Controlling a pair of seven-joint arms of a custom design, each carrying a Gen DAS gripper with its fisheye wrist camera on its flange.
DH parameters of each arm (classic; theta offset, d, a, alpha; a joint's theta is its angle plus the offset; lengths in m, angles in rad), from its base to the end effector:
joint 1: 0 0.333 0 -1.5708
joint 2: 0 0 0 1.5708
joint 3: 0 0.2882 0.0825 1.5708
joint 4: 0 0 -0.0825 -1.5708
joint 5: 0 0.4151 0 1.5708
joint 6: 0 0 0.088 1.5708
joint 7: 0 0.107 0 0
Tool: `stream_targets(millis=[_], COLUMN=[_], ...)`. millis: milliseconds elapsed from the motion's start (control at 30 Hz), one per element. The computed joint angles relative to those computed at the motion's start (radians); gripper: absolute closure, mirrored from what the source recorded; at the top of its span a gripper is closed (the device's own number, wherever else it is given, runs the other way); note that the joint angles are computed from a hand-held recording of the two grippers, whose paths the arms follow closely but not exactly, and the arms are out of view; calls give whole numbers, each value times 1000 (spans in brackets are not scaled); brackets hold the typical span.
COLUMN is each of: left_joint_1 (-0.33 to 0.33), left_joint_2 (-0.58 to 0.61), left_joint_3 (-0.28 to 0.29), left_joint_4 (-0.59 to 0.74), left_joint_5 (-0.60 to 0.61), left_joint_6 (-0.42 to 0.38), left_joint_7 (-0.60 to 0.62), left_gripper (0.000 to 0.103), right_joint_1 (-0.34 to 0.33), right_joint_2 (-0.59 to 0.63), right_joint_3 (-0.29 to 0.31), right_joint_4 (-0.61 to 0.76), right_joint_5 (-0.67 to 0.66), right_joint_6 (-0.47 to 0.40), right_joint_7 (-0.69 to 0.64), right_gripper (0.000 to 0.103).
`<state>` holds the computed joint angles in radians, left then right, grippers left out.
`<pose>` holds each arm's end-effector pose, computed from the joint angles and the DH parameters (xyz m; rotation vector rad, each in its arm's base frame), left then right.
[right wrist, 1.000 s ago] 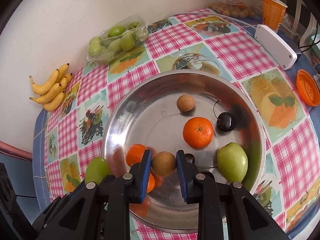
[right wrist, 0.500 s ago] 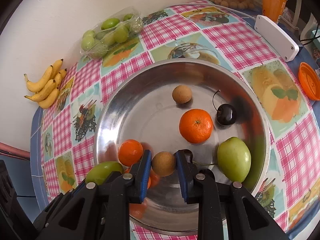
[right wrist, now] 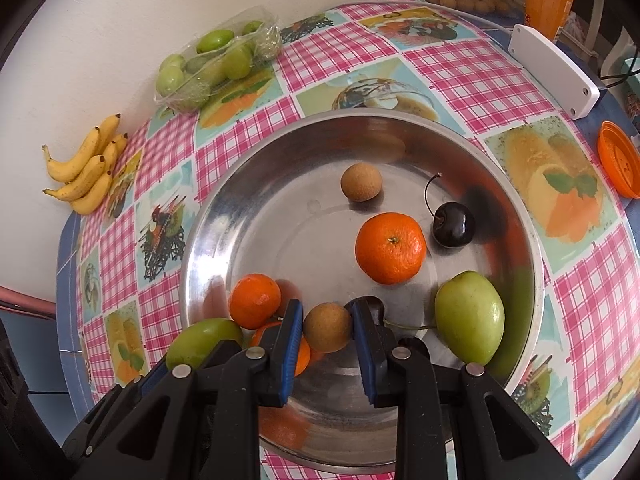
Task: Organize fruits
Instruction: 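Open the left tool to drop the green pear while the right tool releases the kiwi in the plate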
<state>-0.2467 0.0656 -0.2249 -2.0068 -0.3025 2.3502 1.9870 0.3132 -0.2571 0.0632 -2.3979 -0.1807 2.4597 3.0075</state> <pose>0.5502 -0.2837 0.4108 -1.2979 2.7970 -0.5887 0.4813 0.1905 0.4039 -0.8734 2.6656 -0.1588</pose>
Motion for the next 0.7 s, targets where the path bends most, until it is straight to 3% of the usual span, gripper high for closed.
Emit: stream_targets(millis=[367, 700], left_joint_1=[6, 33], left_joint_2=[-5, 36], left_joint_3=[1, 27], left_joint_4=[8, 64], left_joint_5=[-43, -25], left_joint_6=[-11, -32], left_joint_7=[29, -112], left_gripper=[64, 64], right_joint_1=[-4, -3], right_joint_2=[-17, -20], right_joint_3=[7, 10], right_joint_4=[-1, 7], right_joint_5=[-30, -51], right_joint_6=[-1, -14], right_joint_7=[24, 39], right_gripper=[73, 73])
